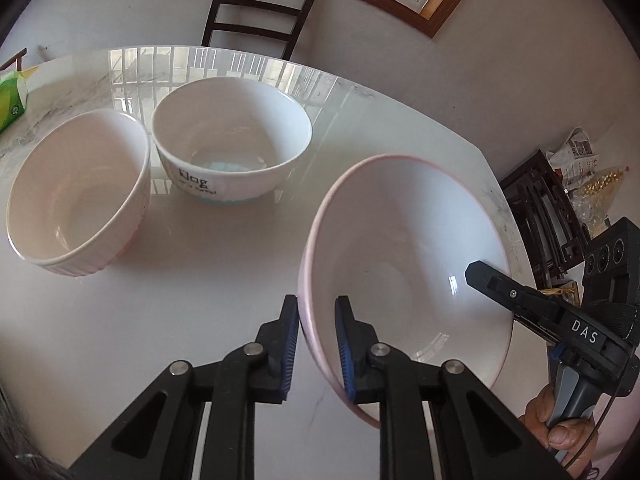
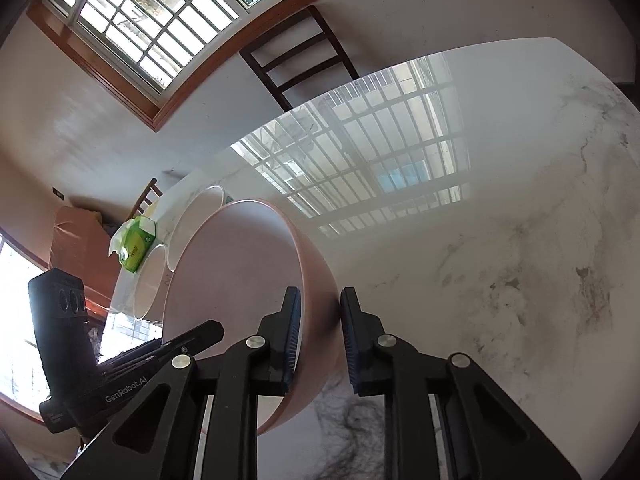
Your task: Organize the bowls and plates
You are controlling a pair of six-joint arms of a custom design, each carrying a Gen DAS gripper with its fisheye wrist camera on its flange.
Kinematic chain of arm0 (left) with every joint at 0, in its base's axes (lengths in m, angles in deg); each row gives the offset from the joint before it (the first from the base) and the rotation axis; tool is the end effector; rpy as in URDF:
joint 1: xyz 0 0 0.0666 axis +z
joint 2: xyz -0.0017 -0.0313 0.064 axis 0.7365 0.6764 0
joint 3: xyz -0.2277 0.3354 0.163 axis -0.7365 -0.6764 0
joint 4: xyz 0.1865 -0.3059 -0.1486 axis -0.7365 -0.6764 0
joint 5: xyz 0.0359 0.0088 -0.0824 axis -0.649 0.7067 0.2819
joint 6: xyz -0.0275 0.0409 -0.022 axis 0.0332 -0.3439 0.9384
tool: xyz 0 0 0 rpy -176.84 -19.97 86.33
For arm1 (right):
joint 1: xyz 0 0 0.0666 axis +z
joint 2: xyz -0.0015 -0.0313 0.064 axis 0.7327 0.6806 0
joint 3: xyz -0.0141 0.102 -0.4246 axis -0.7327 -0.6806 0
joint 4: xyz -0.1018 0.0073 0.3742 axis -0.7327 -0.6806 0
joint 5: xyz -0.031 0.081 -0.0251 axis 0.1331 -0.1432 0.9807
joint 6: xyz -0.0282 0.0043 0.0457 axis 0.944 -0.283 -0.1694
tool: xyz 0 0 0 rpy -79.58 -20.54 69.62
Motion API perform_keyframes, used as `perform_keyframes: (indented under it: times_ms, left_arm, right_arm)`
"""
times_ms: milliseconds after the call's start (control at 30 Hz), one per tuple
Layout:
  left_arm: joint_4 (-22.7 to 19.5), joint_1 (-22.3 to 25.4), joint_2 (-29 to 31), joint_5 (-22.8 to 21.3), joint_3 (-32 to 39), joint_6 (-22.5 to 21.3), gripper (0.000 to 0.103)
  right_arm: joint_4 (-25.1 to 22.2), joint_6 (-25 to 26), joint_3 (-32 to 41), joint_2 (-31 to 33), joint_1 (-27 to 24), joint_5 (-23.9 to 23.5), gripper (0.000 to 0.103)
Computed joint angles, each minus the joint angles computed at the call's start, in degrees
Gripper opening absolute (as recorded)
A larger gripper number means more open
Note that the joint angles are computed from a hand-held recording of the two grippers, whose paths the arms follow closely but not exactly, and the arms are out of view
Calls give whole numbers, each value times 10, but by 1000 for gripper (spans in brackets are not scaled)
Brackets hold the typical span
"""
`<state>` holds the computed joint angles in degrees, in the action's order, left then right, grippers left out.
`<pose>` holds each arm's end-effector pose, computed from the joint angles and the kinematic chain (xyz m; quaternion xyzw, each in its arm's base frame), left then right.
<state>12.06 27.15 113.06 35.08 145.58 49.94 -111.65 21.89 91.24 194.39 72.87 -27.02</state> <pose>0.7036 -0.2754 0.4052 0.1665 0.9368 -0.2431 0.1884 0.6012 0.2875 0.4295 0.2271 0.8989 0.2188 0.3041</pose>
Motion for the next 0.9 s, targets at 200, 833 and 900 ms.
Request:
perform_keyframes:
  times_ms: [200, 833, 900]
  left_arm:
    - [79, 25, -129, -8, -177, -10, 18]
    - [100, 114, -312, 8, -443, -74, 18]
    - [101, 114, -313, 10, -447, -73, 18]
  right_arm:
    - [27, -16, -23, -30, 38, -8, 20]
    - [66, -104, -84, -56, 186, -2, 20]
    - [58, -108, -77, -51, 190, -1, 20]
